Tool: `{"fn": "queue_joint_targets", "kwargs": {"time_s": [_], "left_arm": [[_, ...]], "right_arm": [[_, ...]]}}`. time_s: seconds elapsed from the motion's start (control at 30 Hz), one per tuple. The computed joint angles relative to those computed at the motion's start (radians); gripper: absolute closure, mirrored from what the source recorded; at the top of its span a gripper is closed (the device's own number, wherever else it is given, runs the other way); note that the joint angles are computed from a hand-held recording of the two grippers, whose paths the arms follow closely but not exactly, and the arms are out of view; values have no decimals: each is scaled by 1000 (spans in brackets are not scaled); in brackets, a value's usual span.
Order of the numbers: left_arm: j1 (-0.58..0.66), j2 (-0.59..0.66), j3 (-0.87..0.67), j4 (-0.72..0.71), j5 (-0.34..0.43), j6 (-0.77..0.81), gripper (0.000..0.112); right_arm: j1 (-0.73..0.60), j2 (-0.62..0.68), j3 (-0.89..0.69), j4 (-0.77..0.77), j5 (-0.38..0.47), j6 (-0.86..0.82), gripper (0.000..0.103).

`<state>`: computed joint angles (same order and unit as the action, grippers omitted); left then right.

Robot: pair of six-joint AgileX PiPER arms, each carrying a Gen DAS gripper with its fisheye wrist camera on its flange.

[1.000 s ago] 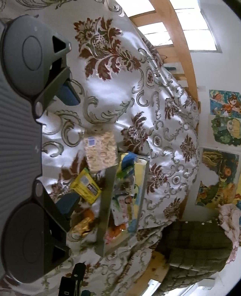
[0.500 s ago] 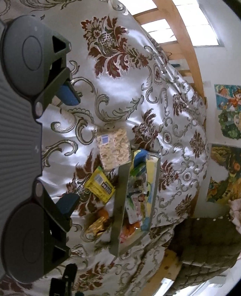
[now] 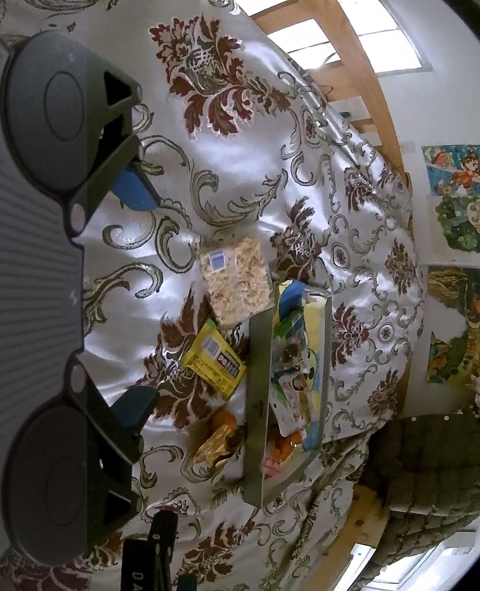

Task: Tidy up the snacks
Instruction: 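Lift both open grippers back from the tray over the remaining snacks, then lower the left gripper onto the yellow bar while the right gripper approaches the gold packet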

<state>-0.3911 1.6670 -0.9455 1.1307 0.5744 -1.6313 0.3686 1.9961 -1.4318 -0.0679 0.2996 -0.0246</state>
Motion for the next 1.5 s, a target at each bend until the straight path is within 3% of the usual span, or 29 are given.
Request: {"fn": "queue_joint_targets", "kwargs": {"time_s": [0.43,0.8,1.1,1.37,1.5], "left_arm": [[50,51,-39,34,-37,-26,9],[113,80,-49,117,-83,-106,9],[162,105,-61,158,-138,-142,9],[181,184,-112,382,-159,-267,9],[202,243,-155,572,-190,-365,9]], "right_arm": [[11,73,-88,-88,10,72,1],[8,106,-127,-22,-22,-51,1],[24,169,-191,-103,-111,-108,1],[30,239,-259,-103,-155,-206,1],[26,276,-315,-45,-98,-299,1]]}}
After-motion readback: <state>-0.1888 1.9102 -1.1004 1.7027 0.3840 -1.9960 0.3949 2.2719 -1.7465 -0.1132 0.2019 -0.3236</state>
